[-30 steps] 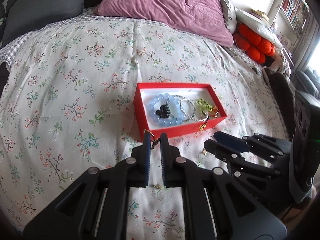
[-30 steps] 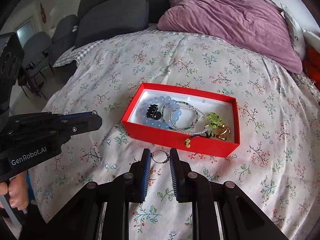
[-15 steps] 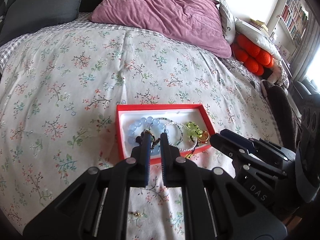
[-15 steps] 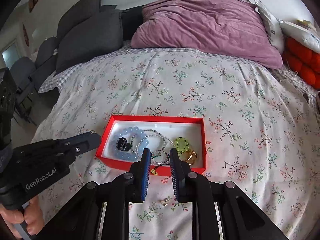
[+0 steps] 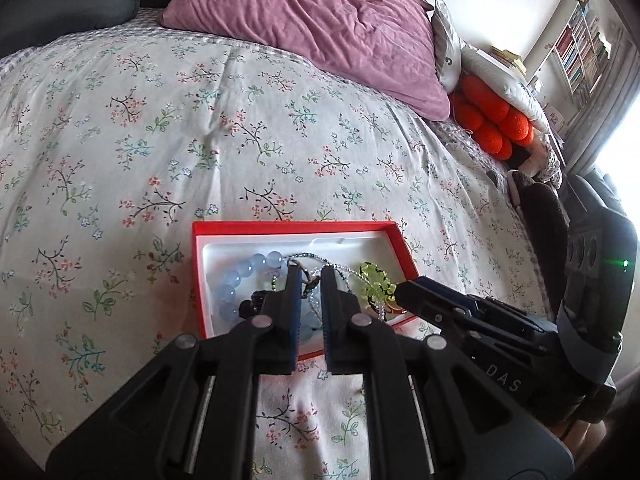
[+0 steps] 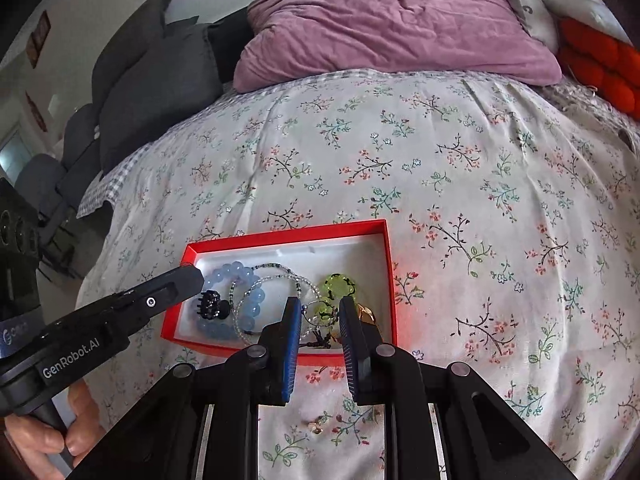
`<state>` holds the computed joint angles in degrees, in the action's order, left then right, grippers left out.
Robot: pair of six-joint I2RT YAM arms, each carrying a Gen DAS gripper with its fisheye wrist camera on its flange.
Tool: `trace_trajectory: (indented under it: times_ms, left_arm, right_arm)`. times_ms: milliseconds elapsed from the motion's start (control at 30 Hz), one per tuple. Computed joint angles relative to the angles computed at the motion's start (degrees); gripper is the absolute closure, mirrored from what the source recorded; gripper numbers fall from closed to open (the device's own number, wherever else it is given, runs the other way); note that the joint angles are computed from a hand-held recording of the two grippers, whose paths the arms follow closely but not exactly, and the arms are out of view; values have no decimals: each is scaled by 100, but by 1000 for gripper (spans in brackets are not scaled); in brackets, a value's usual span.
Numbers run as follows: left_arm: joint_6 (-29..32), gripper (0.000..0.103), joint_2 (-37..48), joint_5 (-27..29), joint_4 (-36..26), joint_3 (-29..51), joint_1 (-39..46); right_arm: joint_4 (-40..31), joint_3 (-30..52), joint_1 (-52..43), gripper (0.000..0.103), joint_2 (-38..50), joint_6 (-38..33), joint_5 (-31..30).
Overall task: Organize jewelry
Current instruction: 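Carry both earrings into the red box and open both tools, then withdraw both tools from the red box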
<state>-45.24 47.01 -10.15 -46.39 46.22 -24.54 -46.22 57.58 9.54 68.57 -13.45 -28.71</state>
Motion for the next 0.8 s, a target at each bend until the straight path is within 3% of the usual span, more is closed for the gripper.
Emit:
trace_trajectory:
  times_ms: [267, 567, 667, 700, 800]
  left_arm:
    - [-73, 92, 258, -328, -28, 104, -278]
    - [-161, 61, 123, -638, -526, 325, -500]
    - [-243, 51, 28, -879, -791, 435, -713]
    - [-277, 50, -3, -955, -893, 481, -788]
    - [-426, 43, -92, -1187, -1182, 595, -1024]
  right_arm:
    - [204, 9, 2, 82, 173, 211, -229]
    - [-144, 276, -152, 77, 299, 76, -414]
    - [-309, 327, -264, 55, 243, -122, -512]
    - [-343, 325, -314, 39, 213, -162, -541]
    - [-399, 315, -493, 34, 87, -245, -673]
